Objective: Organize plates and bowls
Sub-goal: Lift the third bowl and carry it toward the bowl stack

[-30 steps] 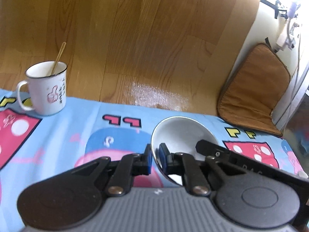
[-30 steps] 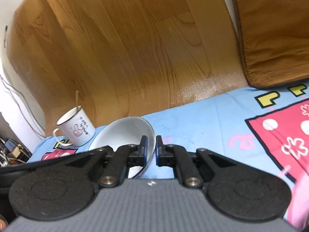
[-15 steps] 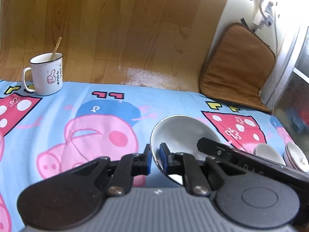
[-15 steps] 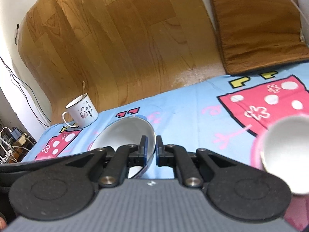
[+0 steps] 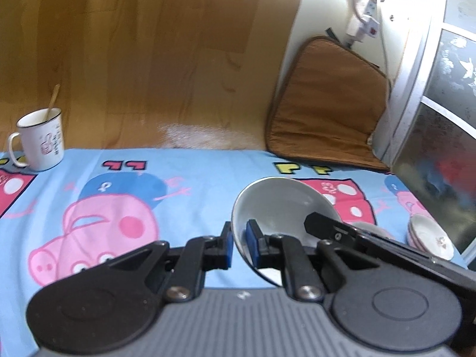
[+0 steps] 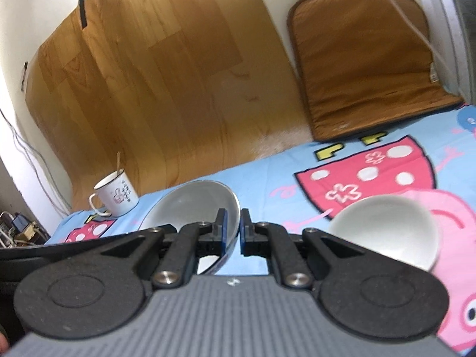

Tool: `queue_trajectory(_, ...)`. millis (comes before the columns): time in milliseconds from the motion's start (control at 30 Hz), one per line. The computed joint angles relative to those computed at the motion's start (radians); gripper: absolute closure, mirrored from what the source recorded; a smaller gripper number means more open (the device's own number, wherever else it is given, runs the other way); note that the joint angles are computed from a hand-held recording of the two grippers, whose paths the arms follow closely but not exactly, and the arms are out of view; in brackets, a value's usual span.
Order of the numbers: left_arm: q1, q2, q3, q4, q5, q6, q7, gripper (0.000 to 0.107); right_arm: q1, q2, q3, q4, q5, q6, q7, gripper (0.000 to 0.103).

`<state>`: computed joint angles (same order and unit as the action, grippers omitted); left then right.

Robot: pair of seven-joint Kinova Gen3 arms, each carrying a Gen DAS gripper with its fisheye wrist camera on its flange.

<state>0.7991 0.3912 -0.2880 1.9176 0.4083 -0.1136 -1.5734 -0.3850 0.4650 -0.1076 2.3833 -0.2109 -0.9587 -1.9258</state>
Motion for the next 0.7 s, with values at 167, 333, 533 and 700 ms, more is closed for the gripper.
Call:
queue_trajectory(167,0.011,0.018,0.012,-0.043,-0.018,0.019,0.0,0.097,0.011,0.0,0.01,0.04,-0.018,-0.055,-0.008,0.092)
queue_trajectory(333,0.029,0.037,0.015,-0.079,-0.05,0.037,0.022,0.097,0.024,-0.005,0.016,0.073,-0.028,-0.086,-0.014,0.092)
queue_trajectory(533,0.041,0.053,0.024,-0.117,-0.101,0.055,0.061,0.096,0.033,-0.008,0.022,0.107,-0.051,-0.127,-0.025,0.092)
queue_trajectory(700,0.055,0.07,0.031,-0.149,-0.143,0.07,0.093,0.096,0.029,-0.011,0.028,0.138,-0.085,-0.159,-0.027,0.092)
